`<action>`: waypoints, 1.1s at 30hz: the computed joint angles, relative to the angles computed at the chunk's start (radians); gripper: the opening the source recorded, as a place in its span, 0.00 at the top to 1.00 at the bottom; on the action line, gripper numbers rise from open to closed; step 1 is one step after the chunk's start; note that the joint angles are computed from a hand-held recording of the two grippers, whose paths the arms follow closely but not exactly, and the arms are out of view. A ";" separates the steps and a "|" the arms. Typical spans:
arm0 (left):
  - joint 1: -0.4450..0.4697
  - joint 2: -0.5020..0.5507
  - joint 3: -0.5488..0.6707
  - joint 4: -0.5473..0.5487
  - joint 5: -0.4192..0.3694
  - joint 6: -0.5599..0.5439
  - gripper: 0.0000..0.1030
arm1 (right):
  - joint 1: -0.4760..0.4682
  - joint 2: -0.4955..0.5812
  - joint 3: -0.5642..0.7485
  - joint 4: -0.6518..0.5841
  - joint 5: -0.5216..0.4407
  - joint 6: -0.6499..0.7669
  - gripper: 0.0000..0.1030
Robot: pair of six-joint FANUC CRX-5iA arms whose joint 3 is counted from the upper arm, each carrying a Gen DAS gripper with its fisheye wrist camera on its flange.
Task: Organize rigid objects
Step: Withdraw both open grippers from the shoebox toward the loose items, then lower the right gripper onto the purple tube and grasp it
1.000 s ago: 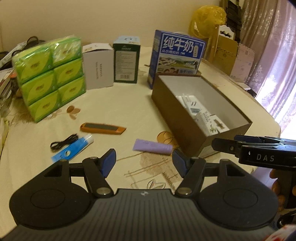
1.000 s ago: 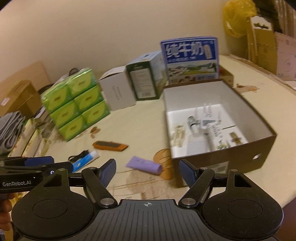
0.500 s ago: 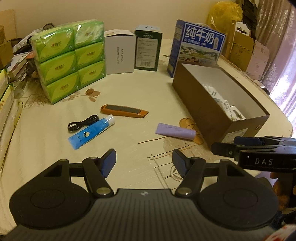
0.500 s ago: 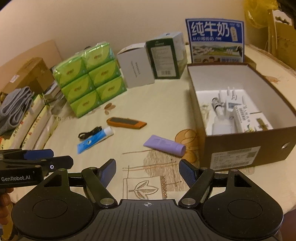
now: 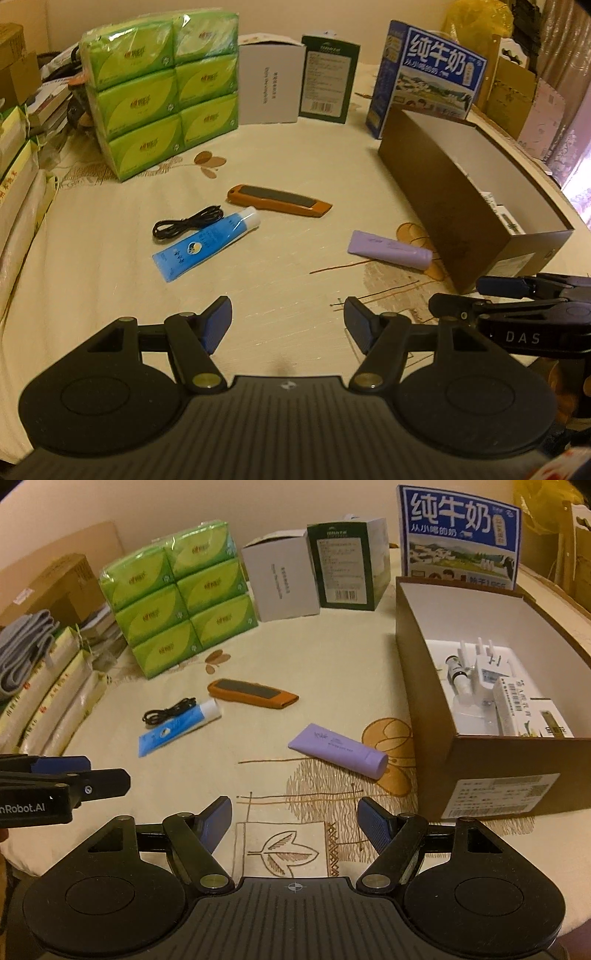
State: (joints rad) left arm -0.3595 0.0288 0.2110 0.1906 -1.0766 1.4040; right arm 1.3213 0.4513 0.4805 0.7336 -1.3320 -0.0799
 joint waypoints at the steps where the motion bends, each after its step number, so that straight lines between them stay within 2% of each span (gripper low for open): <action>1: 0.002 0.004 0.001 -0.002 -0.001 0.003 0.38 | -0.004 0.003 0.001 -0.001 0.001 0.009 0.30; 6: 0.010 0.027 0.003 -0.009 0.004 0.008 0.38 | -0.032 0.023 0.005 0.008 0.014 0.065 0.30; 15: 0.031 0.077 0.010 -0.035 0.058 -0.023 0.38 | -0.106 0.097 0.061 0.005 0.033 0.225 0.30; 23: 0.055 0.131 0.041 -0.031 0.075 -0.065 0.38 | -0.165 0.181 0.152 -0.061 0.004 0.372 0.30; 26: 0.061 0.145 0.045 -0.021 0.072 -0.073 0.38 | -0.180 0.194 0.171 -0.101 -0.009 0.399 0.30; 29: 0.067 0.154 0.044 -0.008 0.066 -0.079 0.38 | -0.190 0.219 0.226 -0.157 -0.068 0.437 0.30; 31: 0.071 0.157 0.039 0.000 0.065 -0.085 0.39 | -0.192 0.204 0.215 -0.179 -0.057 0.420 0.31; 33: 0.075 0.158 0.031 0.010 0.068 -0.092 0.39 | -0.193 0.195 0.219 -0.203 -0.054 0.403 0.42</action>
State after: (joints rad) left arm -0.2844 0.1865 0.2415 0.2002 -1.0086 1.3117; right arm 1.1287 0.6459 0.6991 0.5303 -1.3855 0.3232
